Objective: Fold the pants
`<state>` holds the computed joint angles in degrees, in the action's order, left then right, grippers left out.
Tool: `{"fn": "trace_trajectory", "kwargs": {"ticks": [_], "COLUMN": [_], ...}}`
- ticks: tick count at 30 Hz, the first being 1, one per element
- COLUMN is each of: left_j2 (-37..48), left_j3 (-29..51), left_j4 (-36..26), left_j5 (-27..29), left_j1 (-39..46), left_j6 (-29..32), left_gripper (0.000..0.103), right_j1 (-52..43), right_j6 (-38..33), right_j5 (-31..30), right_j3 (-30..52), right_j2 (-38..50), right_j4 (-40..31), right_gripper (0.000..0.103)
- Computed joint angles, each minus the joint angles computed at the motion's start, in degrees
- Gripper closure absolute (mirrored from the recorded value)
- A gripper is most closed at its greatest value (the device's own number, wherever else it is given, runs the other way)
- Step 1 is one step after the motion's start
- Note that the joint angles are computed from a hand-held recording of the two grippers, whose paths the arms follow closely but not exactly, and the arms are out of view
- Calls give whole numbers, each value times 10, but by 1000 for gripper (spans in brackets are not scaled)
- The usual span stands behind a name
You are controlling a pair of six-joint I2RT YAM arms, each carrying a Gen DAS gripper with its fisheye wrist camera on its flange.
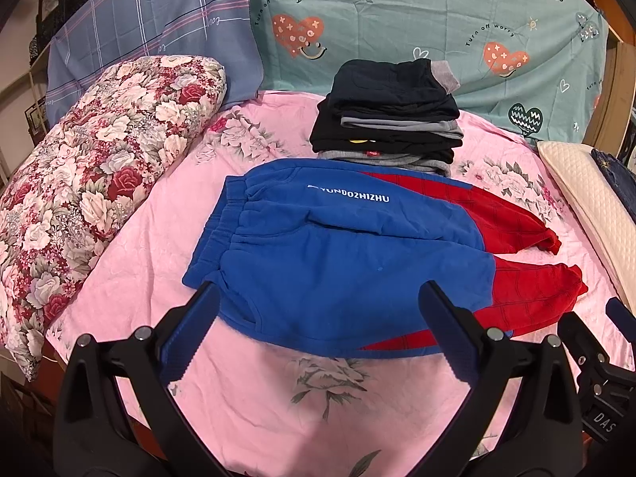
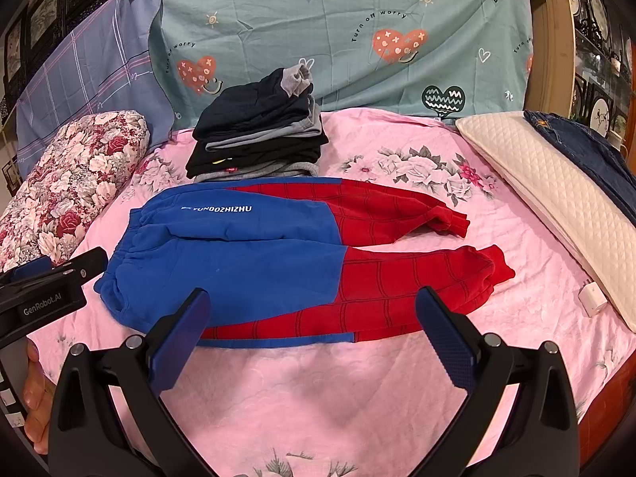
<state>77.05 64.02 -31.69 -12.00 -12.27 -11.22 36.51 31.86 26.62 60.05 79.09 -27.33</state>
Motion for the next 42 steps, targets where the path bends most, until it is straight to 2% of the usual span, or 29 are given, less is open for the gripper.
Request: {"fn": "trace_trajectory", "kwargs": {"ticks": [24, 26, 29, 34, 38, 40, 42], "left_j2": [5, 25, 99, 171, 227, 273, 303], "left_j3": [-8, -5, 14, 3, 44, 83, 112], "left_j4": [5, -2, -44, -41, -24, -41, -55], "left_j5": [8, 37, 111, 159, 225, 258, 316], "left_j1": [5, 13, 31, 69, 182, 231, 276], "left_j6": [2, 4, 6, 9, -23, -33, -49], "left_gripper": [2, 2, 2, 2, 2, 2, 3], "right_j1": [7, 3, -16, -60, -91, -97, -96], "right_j6": [6, 7, 8, 17, 21, 20, 18], "right_j5": [-2, -6, -17, -54, -75, -73, -69], "right_j3": [-4, -8, -21, -53, -85, -95, -104], "right_j2": [7, 9, 12, 18, -7, -21, -34], "right_j4": [5, 7, 11, 8, 17, 23, 27], "right_gripper": [1, 1, 1, 1, 1, 1, 1]}}
